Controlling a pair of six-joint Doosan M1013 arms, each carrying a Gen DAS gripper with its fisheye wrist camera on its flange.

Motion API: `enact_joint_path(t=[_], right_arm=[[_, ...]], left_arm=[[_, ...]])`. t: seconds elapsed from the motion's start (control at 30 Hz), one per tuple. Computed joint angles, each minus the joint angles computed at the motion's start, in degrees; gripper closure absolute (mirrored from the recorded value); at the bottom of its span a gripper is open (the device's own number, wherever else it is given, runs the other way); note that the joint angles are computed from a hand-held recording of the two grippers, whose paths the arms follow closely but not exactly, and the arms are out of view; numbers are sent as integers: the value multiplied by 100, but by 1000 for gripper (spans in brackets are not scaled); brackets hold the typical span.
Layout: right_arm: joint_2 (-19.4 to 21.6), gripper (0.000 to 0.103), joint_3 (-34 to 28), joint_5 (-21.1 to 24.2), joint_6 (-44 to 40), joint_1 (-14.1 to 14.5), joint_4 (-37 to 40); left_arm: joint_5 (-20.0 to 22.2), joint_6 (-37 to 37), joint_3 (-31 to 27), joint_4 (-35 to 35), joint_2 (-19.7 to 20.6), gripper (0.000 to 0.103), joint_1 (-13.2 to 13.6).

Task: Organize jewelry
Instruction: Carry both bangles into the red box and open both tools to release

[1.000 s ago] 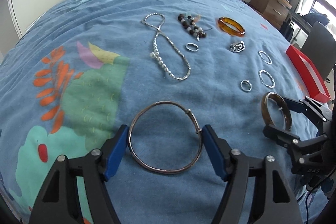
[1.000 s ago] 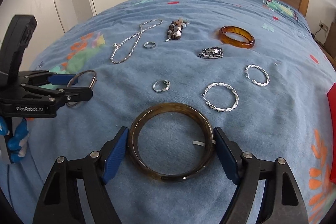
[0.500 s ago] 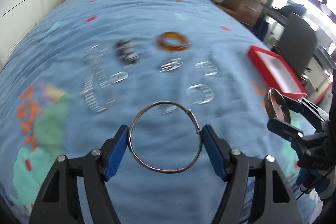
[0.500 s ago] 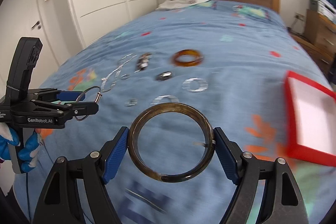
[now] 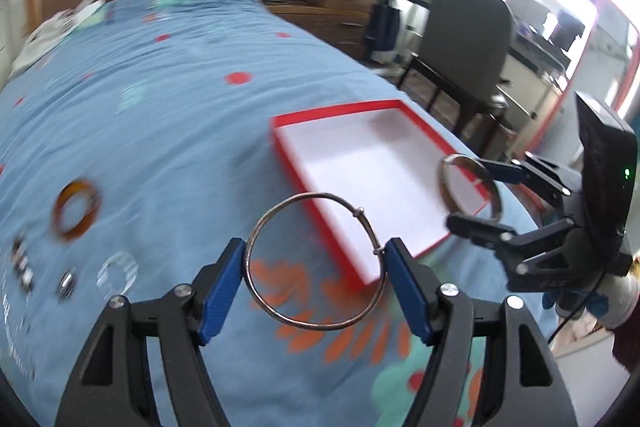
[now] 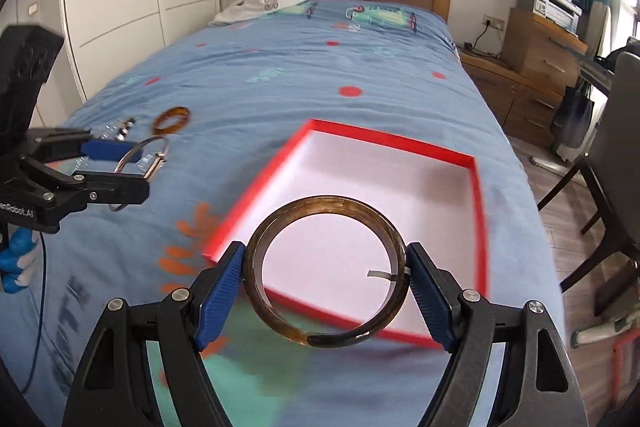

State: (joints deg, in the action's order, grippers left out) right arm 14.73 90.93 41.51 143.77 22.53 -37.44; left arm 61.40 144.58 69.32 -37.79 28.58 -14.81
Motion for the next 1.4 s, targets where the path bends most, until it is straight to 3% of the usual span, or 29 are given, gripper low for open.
enact_joint_path(t=[0.2, 0.33, 0.63, 0.77, 1.07, 1.4], right_arm=[[-11, 24, 45, -217, -1932, -510, 1240], [42, 24, 33, -198, -3250, -768, 2130], [242, 24, -137, 446, -5093, -1051, 3355], [318, 24, -226, 689, -5190, -1034, 3250], [285, 23, -198, 622, -5109, -982, 3039], [-64, 17, -9, 414, -3921, -837, 2266]], left_arm=[[-34, 79, -293, 451, 295, 34, -468], [122, 264, -434, 763, 457, 34, -597], [636, 1128, -564, 1234, 678, 34, -768], [425, 1038, -453, 1235, 659, 33, -785], [332, 920, -398, 1144, 622, 33, -769], [433, 701, -550, 835, 522, 33, -619]])
